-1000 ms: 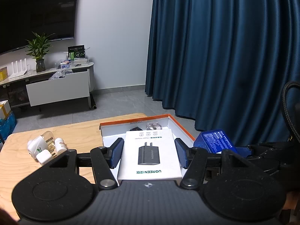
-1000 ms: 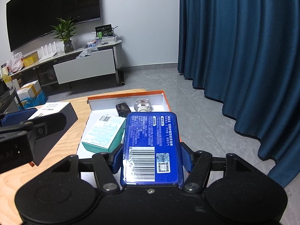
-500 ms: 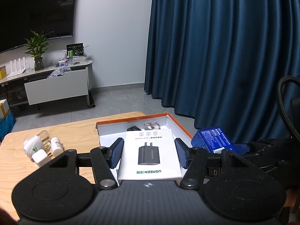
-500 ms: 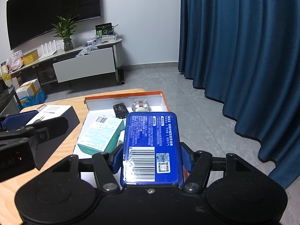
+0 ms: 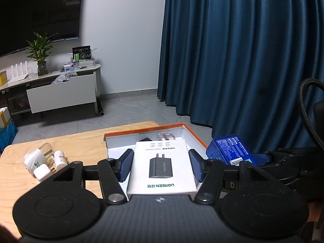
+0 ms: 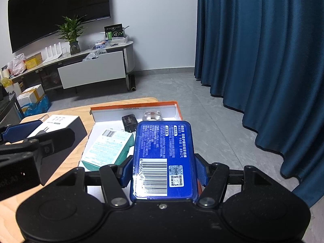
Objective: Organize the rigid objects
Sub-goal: 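Hold the charger box and blue tin above the lid, positioning both tools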
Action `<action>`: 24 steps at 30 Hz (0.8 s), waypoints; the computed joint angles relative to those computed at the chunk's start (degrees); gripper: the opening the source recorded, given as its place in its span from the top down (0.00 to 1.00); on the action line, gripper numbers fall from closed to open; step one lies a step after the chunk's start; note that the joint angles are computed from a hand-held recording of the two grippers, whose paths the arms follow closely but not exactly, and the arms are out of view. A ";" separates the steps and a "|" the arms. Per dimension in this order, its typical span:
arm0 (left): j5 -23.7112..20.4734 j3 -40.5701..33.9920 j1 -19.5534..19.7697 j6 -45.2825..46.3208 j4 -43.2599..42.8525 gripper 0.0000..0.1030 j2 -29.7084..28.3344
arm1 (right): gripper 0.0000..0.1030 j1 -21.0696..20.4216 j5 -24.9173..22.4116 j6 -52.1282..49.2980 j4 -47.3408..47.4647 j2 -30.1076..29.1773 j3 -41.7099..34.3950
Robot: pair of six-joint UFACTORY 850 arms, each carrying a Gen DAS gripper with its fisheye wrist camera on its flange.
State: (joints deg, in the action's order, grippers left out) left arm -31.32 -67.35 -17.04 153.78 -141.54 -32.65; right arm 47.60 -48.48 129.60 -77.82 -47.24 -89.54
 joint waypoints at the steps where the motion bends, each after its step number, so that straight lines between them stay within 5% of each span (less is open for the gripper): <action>1: 0.18 -0.22 -0.05 -0.15 0.02 0.42 -0.14 | 0.28 -0.11 0.11 -0.08 -0.05 -0.11 -0.12; 24: 3.67 -2.76 -1.27 0.89 -3.93 0.42 -1.76 | 0.28 -2.90 3.35 -2.91 -1.12 -2.35 -3.47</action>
